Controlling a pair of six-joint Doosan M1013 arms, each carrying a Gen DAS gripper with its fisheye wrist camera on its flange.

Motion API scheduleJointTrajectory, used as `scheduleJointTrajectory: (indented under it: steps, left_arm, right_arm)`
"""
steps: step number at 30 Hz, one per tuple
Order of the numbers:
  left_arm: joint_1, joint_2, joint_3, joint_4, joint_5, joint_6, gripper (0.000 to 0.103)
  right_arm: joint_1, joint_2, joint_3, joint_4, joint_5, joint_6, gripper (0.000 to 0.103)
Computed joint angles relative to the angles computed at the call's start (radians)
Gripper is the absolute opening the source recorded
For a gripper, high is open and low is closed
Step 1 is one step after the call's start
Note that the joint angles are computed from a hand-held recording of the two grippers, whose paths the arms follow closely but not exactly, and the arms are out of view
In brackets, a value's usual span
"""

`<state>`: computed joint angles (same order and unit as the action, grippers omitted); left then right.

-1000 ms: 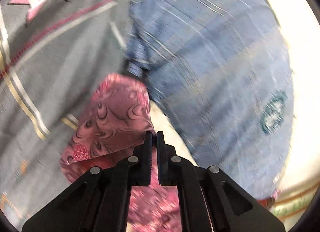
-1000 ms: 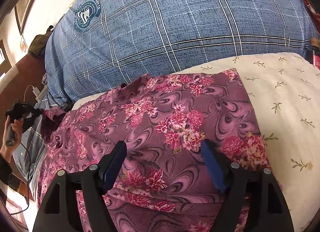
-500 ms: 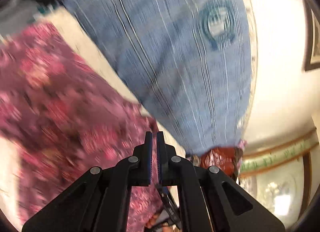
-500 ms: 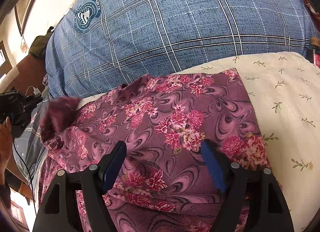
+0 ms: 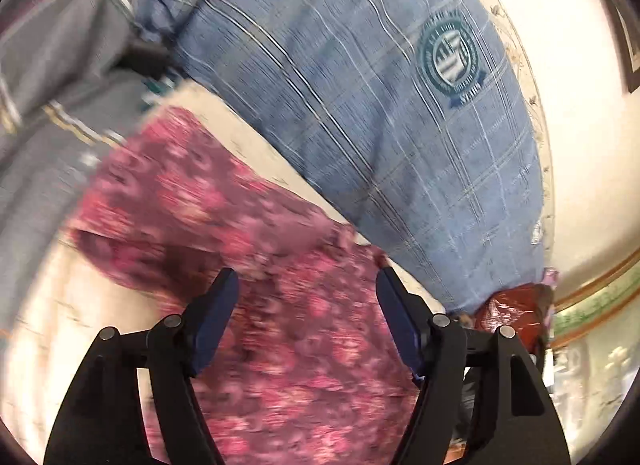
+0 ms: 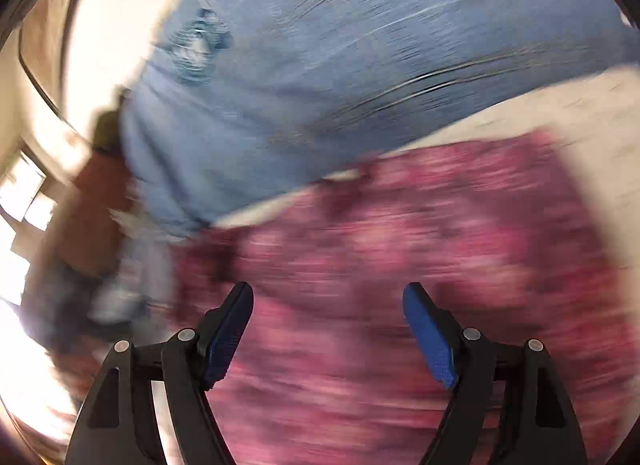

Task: Fold small clothes

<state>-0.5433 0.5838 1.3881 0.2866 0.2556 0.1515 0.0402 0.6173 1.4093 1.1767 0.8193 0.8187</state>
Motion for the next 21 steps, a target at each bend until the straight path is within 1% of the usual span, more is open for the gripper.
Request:
scheduleJointTrajectory:
  steps: [1,2,3,6,7,9,12,14,18,19,20,21]
  left_arm:
    - [0.003,-0.01,0.018,0.015,-0.01,-0.028,0.07]
    - [0.007,-0.017,0.033,0.015,-0.016,-0.041,0.07]
    - [0.01,-0.019,0.042,0.013,-0.022,-0.048,0.07]
    - [0.022,-0.018,0.067,-0.011,-0.054,-0.063,0.07]
    - [0.027,-0.016,0.073,-0.046,-0.069,-0.047,0.07]
    - [0.037,-0.014,0.088,-0.123,-0.104,-0.006,0.07]
    - [0.042,-0.014,0.103,-0.155,-0.139,0.001,0.07]
    - [0.044,-0.022,0.121,-0.102,-0.153,-0.056,0.07]
    - [0.045,-0.033,0.142,0.072,-0.161,-0.231,0.07]
    - [0.045,-0.035,0.147,0.114,-0.161,-0.276,0.07]
    - [0.046,-0.036,0.149,0.127,-0.162,-0.291,0.07]
    - [0.046,-0.036,0.15,0.13,-0.16,-0.296,0.07]
  right_arm:
    - [0.004,0.017,-0.02,0.037,0.064,0.019,0.081]
    - [0.016,0.05,-0.053,0.099,0.164,0.065,0.081]
    - [0.027,0.073,-0.076,0.134,0.222,0.105,0.081]
    - [0.065,0.137,-0.128,0.244,0.354,0.225,0.081]
    - [0.076,0.153,-0.133,0.294,0.371,0.269,0.082]
    - [0.098,0.177,-0.134,0.39,0.371,0.355,0.086]
    - [0.126,0.213,-0.146,0.53,0.373,0.433,0.088]
    - [0.135,0.221,-0.153,0.558,0.34,0.475,0.09]
    - [0.142,0.233,-0.154,0.557,0.231,0.574,0.089]
    - [0.142,0.233,-0.146,0.579,0.217,0.579,0.087]
    - [0.142,0.233,-0.141,0.596,0.203,0.582,0.079]
    - [0.142,0.229,-0.146,0.559,0.183,0.588,0.059]
